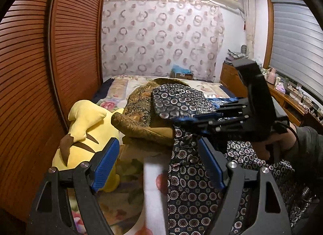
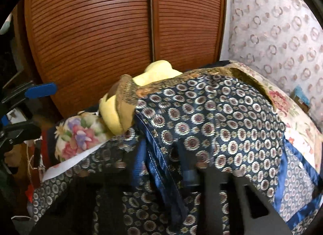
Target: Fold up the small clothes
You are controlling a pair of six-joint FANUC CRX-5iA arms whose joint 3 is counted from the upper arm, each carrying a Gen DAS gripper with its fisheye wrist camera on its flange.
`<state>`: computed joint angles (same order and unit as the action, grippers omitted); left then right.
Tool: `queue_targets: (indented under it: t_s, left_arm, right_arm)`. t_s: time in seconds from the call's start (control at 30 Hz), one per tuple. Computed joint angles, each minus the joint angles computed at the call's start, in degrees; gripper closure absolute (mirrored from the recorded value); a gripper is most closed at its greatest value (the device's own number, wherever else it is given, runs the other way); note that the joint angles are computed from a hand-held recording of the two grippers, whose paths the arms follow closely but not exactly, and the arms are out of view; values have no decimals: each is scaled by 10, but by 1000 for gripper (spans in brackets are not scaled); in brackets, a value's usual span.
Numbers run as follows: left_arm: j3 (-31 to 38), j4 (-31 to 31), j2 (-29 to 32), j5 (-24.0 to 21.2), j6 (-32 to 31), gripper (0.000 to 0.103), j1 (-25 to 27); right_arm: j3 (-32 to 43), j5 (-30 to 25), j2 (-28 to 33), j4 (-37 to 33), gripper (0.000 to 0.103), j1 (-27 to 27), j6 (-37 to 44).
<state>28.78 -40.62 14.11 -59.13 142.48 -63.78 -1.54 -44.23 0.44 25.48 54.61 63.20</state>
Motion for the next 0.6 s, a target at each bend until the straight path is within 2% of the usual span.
queue_targets:
  t_s: [0.07, 0.23, 0.4, 0.5, 0.6]
  left_arm:
    - [1, 2, 2, 2, -2, 22, 1]
    - [4, 8, 7, 6, -4, 22, 3]
    - [13, 17, 16, 6, -12, 22, 5]
    - [17, 20, 20, 7, -14, 22, 5]
    - [21, 22, 23, 7, -18, 22, 5]
  right_arm:
    - [1, 5, -1, -2, 94, -9, -1]
    - [-31, 41, -31, 37, 95, -27, -80]
    - [-36, 60, -32, 49, 94, -62, -144]
    - [-58, 59, -45, 77, 94, -70, -222]
    - [-70, 52, -46, 95, 93, -77, -261]
